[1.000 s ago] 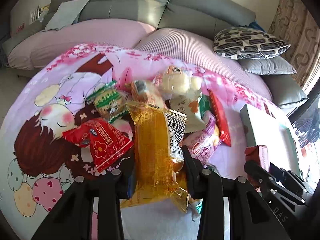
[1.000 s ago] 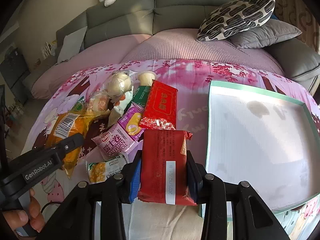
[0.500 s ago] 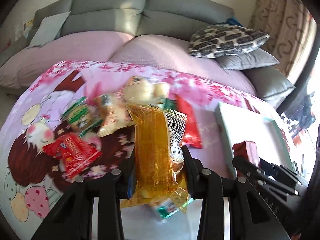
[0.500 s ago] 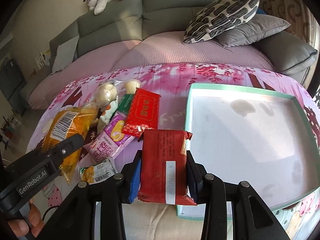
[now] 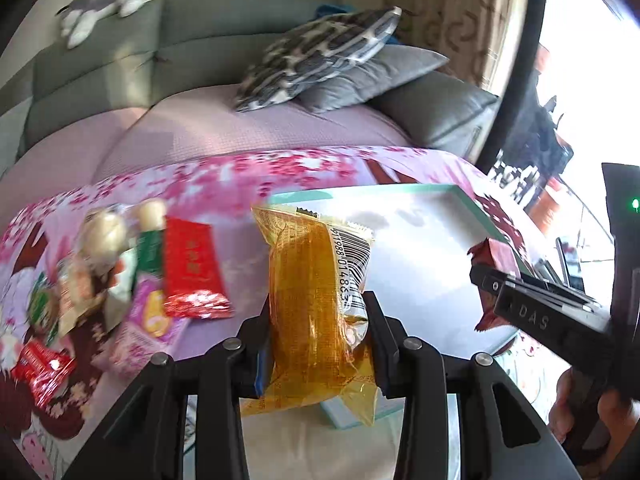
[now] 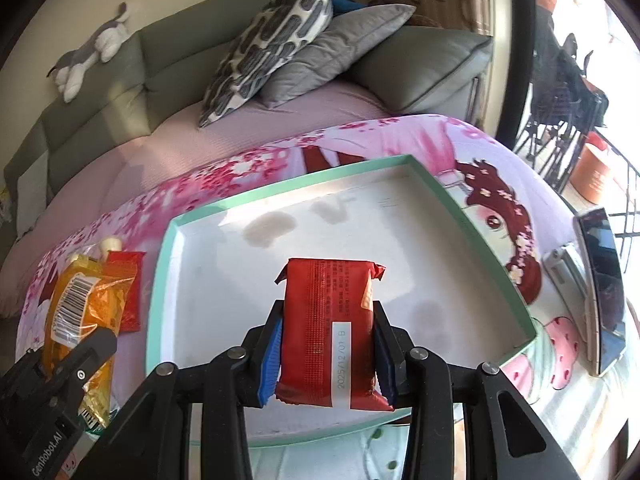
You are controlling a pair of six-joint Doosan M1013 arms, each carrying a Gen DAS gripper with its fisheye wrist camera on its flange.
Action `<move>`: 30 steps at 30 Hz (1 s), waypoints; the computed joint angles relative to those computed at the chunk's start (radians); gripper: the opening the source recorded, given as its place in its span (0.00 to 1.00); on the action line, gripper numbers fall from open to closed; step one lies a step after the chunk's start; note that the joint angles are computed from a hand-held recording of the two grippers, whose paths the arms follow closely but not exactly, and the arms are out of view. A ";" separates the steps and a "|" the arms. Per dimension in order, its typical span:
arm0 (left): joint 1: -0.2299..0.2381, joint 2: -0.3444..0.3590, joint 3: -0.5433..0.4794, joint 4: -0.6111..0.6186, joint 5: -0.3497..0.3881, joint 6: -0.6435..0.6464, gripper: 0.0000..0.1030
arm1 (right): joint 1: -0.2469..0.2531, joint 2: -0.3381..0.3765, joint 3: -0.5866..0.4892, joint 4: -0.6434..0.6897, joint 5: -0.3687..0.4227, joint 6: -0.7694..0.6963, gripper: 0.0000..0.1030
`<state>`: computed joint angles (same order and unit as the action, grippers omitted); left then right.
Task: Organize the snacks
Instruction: 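Carry both packs over the mint-rimmed tray and open both tools to drop them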
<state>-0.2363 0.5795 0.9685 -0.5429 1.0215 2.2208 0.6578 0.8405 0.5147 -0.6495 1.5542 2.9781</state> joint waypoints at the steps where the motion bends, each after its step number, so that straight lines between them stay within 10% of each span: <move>1: -0.007 -0.001 0.005 -0.009 0.007 0.024 0.40 | 0.000 -0.018 0.033 -0.007 0.001 0.031 0.41; 15: -0.043 0.015 0.020 -0.033 0.070 0.069 0.40 | -0.014 -0.135 0.267 -0.029 -0.016 0.258 0.41; 30: -0.053 0.033 0.018 -0.005 0.071 0.022 0.41 | -0.032 -0.098 0.232 0.027 -0.015 0.163 0.41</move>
